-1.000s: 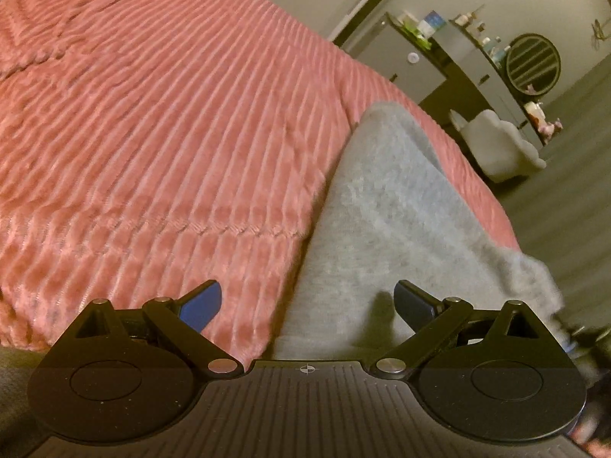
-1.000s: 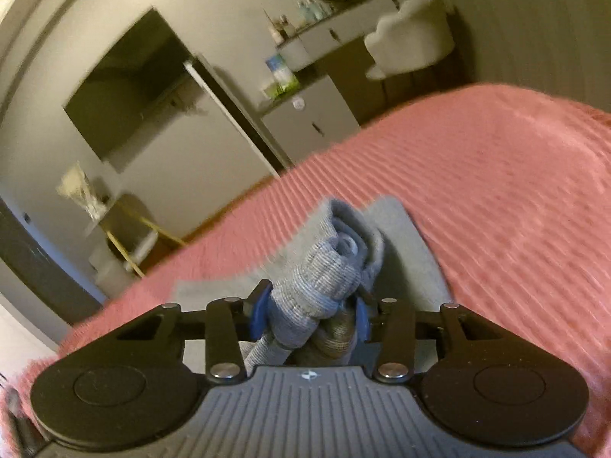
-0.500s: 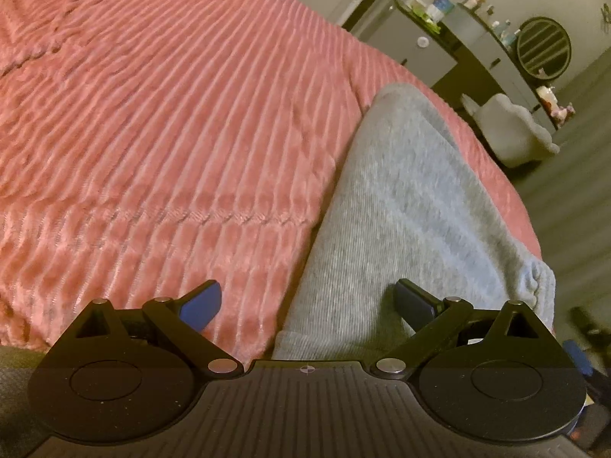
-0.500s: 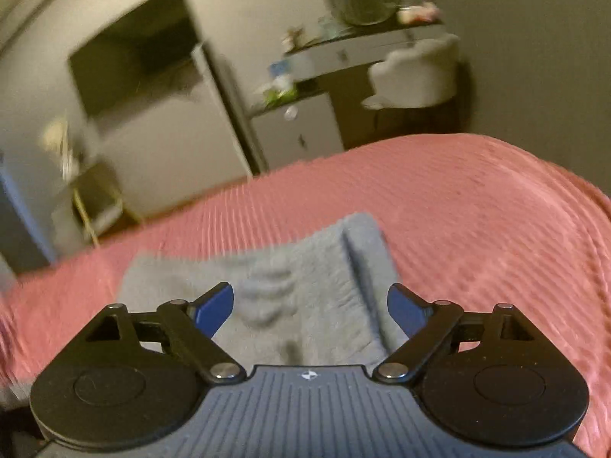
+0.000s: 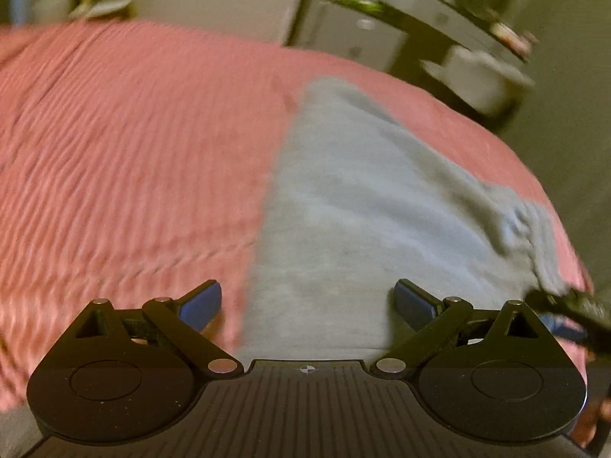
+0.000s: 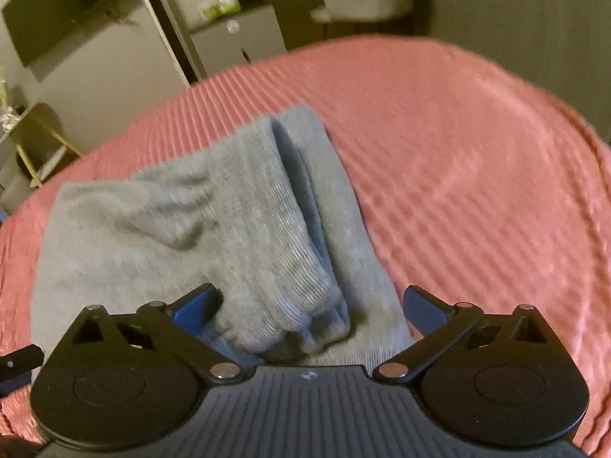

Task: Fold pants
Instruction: 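Reach both grippers to the waistband end and close on it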

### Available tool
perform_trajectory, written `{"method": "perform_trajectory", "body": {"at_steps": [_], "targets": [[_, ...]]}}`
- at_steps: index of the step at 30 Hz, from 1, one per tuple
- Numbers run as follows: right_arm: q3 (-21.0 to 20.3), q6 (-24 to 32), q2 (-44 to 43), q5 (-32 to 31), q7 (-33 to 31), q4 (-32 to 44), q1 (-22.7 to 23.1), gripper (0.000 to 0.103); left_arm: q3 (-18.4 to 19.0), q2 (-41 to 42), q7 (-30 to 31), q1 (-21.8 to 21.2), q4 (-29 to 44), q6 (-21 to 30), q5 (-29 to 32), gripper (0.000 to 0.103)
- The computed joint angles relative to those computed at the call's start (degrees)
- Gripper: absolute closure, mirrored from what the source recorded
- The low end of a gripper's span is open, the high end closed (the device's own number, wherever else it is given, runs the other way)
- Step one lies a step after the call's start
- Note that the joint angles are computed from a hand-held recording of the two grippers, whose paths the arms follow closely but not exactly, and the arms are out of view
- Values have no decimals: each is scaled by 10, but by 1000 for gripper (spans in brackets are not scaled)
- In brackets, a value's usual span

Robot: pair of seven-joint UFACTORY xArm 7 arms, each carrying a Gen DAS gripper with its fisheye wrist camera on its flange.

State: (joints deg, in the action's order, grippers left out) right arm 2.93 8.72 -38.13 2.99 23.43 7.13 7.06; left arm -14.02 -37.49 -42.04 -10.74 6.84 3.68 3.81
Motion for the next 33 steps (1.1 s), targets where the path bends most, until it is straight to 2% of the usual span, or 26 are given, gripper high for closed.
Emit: {"method": "perform_trajectory", "body": {"at_steps": [3, 6, 7, 8, 12, 14, 19, 20, 22, 24, 26, 29, 33], "targets": [[-23, -43, 36, 18, 2, -6, 18, 0, -82, 24, -25, 46, 36, 21, 30, 3], [-19, -57, 50, 18, 1, -7, 14, 0, -155, 38, -61, 108, 53, 17, 82, 2], [-17, -56, 50, 16, 0, -7, 12, 0, -176, 46, -65, 130, 56, 13, 104, 1], [-19, -56, 50, 15, -2, -7, 12, 0, -180, 52, -69, 134, 57, 15, 114, 1], [-13, -47, 49, 13, -2, -3, 9, 0, -118, 62, -63, 98, 35, -16, 112, 0], [-15, -50, 58, 17, 1, 0, 16, 0, -100, 63, -54, 88, 26, -29, 106, 0], [-43, -53, 53, 29, -12, -3, 36, 0, -24, 59, -28, 39, 12, -31, 62, 0], [-54, -57, 54, 33, -17, -4, 44, 0, -26, 50, -28, 44, 10, -21, 46, 0], [-71, -58, 55, 41, -27, -4, 56, 0, -84, 10, -76, 95, 5, 17, 49, 0], [-73, -57, 52, 47, -31, -5, 57, 0, -108, -19, -114, 124, -3, 34, 55, 1], [-71, -54, 53, 52, -31, -4, 55, 0, -105, -24, -129, 131, -3, 41, 64, 1], [-81, -50, 61, 59, -39, 3, 61, 0, -77, -7, -90, 115, 12, 34, 92, 1], [-135, -56, 65, 87, -68, 5, 100, 0, -57, 32, -32, 102, 36, 12, 113, 1]]}}
